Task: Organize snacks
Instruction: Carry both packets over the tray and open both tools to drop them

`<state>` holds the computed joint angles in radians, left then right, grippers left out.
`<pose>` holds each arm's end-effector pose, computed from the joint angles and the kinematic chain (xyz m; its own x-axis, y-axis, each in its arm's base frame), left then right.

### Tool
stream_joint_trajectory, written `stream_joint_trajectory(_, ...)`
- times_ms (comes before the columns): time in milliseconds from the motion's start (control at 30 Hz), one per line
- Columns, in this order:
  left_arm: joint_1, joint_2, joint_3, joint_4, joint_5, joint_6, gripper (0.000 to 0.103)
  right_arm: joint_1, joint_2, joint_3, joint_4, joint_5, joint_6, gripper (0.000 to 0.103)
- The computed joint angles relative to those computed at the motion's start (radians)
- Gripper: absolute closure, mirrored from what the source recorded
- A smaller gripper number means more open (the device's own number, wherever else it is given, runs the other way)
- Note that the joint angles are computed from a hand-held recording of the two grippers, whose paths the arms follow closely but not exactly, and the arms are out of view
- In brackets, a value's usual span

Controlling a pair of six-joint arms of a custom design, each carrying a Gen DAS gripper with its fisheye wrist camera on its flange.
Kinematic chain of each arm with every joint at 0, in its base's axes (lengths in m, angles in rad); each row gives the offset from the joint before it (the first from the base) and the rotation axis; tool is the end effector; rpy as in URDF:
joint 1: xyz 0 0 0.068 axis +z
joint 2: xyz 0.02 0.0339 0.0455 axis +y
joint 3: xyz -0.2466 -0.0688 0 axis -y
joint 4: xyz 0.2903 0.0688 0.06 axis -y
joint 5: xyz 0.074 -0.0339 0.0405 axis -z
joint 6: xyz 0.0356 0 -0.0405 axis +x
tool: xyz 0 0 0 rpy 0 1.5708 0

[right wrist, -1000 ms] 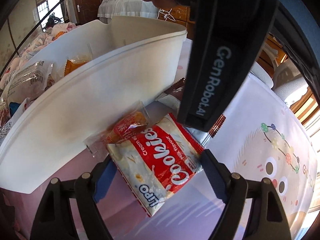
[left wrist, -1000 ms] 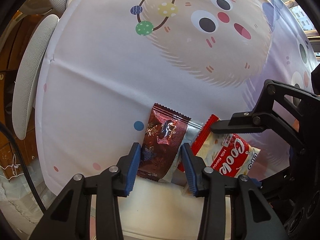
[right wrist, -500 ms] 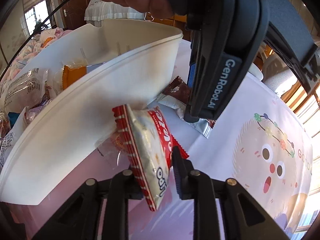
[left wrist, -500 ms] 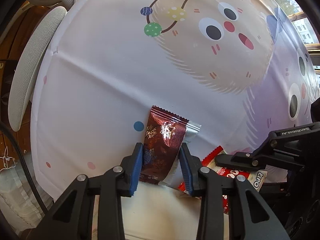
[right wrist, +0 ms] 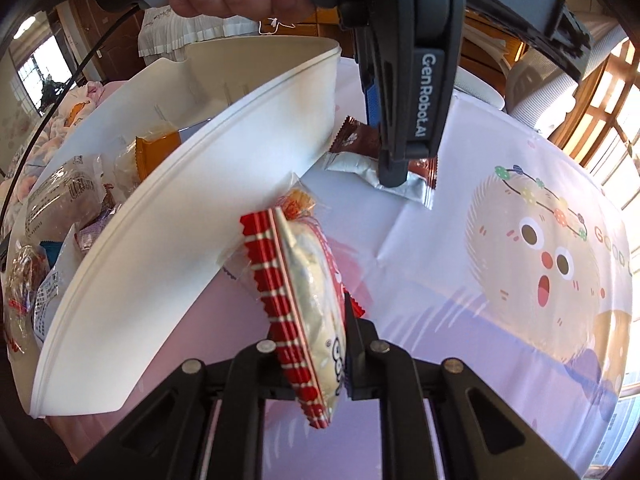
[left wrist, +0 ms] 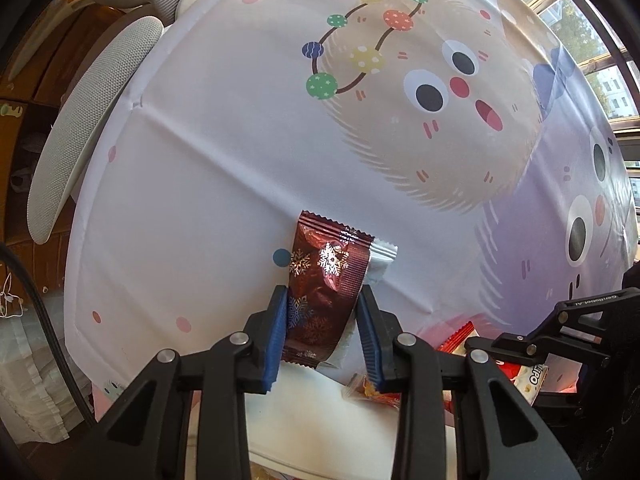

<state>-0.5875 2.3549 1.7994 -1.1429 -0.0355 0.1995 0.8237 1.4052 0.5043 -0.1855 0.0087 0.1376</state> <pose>0.3823 -0.2531 0.0773 -0.6987 0.7032 0.1317 0.7102 0.7039 0.0093 0.1753 0.1888 0.0694 -0.6959 -0.5495 -0.4623 -0.6415 0.7651 0.0562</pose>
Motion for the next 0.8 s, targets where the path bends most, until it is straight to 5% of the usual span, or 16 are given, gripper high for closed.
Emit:
stream_joint_trajectory(433, 0.013, -0.288, -0.116, 0.049, 0.111, -0.086, 0.071, 0.133, -0.278, -0.015, -0.310, 0.127, 0.308, 0.089)
stream_joint_trajectory(800, 0.019, -0.741, -0.431, 0.095, 0.144, -0.240, 0.071, 0.378, -0.373, 0.104, -0.559, 0.311, 0.634, 0.089)
